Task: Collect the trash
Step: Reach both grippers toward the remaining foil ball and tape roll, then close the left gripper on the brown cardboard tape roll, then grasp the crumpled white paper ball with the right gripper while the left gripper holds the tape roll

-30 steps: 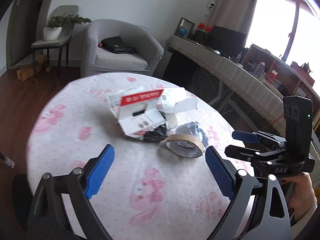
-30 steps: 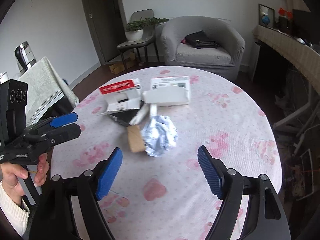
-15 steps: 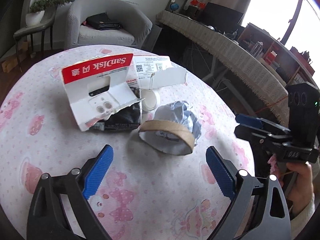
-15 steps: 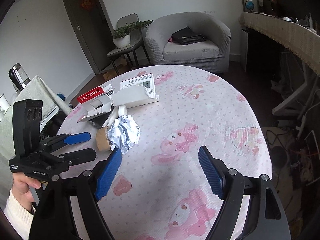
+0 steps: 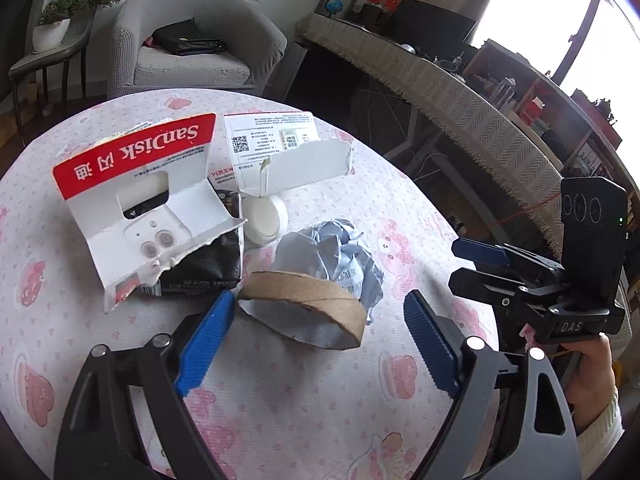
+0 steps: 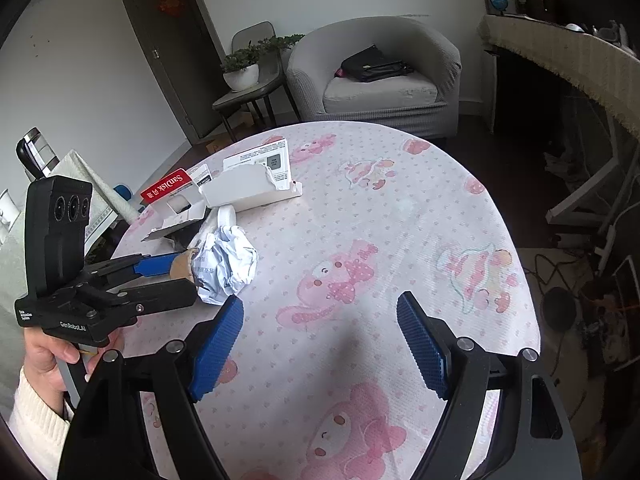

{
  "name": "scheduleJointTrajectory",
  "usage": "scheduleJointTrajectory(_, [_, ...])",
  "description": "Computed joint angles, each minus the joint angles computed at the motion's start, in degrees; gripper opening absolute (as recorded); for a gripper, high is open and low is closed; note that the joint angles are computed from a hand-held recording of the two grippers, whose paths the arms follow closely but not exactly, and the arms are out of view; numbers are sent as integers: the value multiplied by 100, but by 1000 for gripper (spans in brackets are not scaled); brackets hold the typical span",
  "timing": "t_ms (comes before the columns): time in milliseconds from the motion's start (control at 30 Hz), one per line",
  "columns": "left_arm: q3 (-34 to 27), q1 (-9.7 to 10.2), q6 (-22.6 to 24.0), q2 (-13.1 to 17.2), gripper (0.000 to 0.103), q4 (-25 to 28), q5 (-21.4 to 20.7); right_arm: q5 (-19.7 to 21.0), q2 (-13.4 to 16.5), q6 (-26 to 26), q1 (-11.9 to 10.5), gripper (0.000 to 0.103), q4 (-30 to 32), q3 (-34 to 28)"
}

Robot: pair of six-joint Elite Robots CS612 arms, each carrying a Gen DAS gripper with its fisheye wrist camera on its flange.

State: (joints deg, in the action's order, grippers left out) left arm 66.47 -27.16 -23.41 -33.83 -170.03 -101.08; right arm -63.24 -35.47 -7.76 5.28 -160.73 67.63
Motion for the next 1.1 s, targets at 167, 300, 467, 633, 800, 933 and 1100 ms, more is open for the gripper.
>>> scheduleJointTrajectory(167, [-40, 8, -26, 10, 73, 65, 79, 8, 36, 3, 19, 80, 80, -75])
scheduleJointTrajectory(300, [16, 8, -34, -22, 66, 60, 122, 45, 56, -28, 56, 80, 94, -125])
scheduleJointTrajectory(467, [118, -4, -28, -82, 65, -2, 188, 136, 84, -35, 89, 80, 116, -176])
scheduleJointTrajectory(633, [295, 3, -37, -183, 65, -102, 246, 304, 106, 59, 115, 80, 76, -224])
scheduleJointTrajectory(800, [556, 12, 9, -338, 65, -248, 490, 318, 157, 88, 205, 80, 129, -360])
scheduleJointTrajectory(933, [712, 37, 41, -428, 65, -382, 551, 225, 226, 34, 292, 80, 271, -510])
scheduleJointTrajectory(1100, [878, 48, 112, -528, 65, -450, 732, -153, 319, -114, 420, 80, 477, -708])
